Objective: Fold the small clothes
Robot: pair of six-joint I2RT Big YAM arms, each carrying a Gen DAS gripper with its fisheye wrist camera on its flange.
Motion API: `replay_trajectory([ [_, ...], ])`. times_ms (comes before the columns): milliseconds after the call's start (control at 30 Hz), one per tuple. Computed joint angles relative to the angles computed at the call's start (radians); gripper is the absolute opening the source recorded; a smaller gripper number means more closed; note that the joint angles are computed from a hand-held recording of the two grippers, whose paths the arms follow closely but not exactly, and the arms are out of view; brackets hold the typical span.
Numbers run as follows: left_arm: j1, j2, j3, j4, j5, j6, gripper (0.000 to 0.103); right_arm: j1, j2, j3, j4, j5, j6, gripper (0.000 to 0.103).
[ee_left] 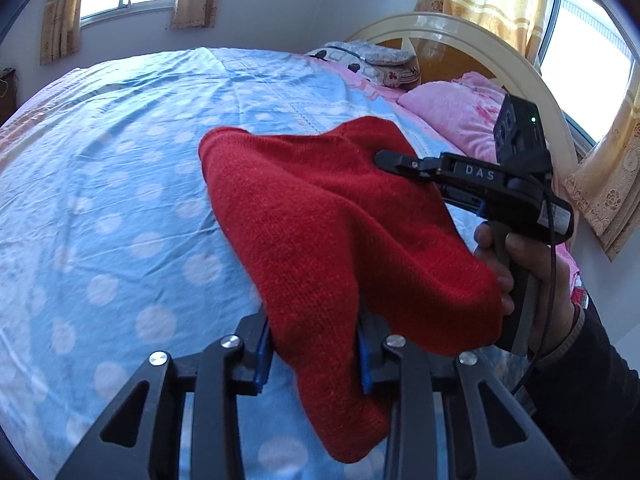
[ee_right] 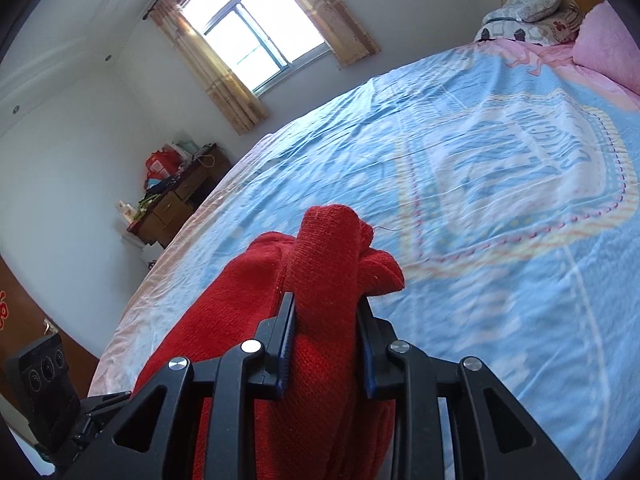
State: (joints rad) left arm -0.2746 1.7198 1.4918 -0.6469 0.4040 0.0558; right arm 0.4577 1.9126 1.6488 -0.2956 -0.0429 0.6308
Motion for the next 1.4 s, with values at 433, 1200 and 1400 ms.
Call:
replay_trajectory([
  [433,0.051,-0.13,-0.142,0.043,-0.022,0.008,0.034,0.092,-0.007,0.014,0.023,-0.007,0.028,0.028],
  [1200,0.218,-0.247,-0.275,0.102,-0.052,0.022,0.034,0.217,0.297,0.549,-0.193,-0.087,-0.011,0.027],
  [1400,0.256,-0.265,-0.302,0.108,-0.055,0.031,0.034,0.242,0.409,0.758,-0.299,-0.107,-0.031,0.027],
])
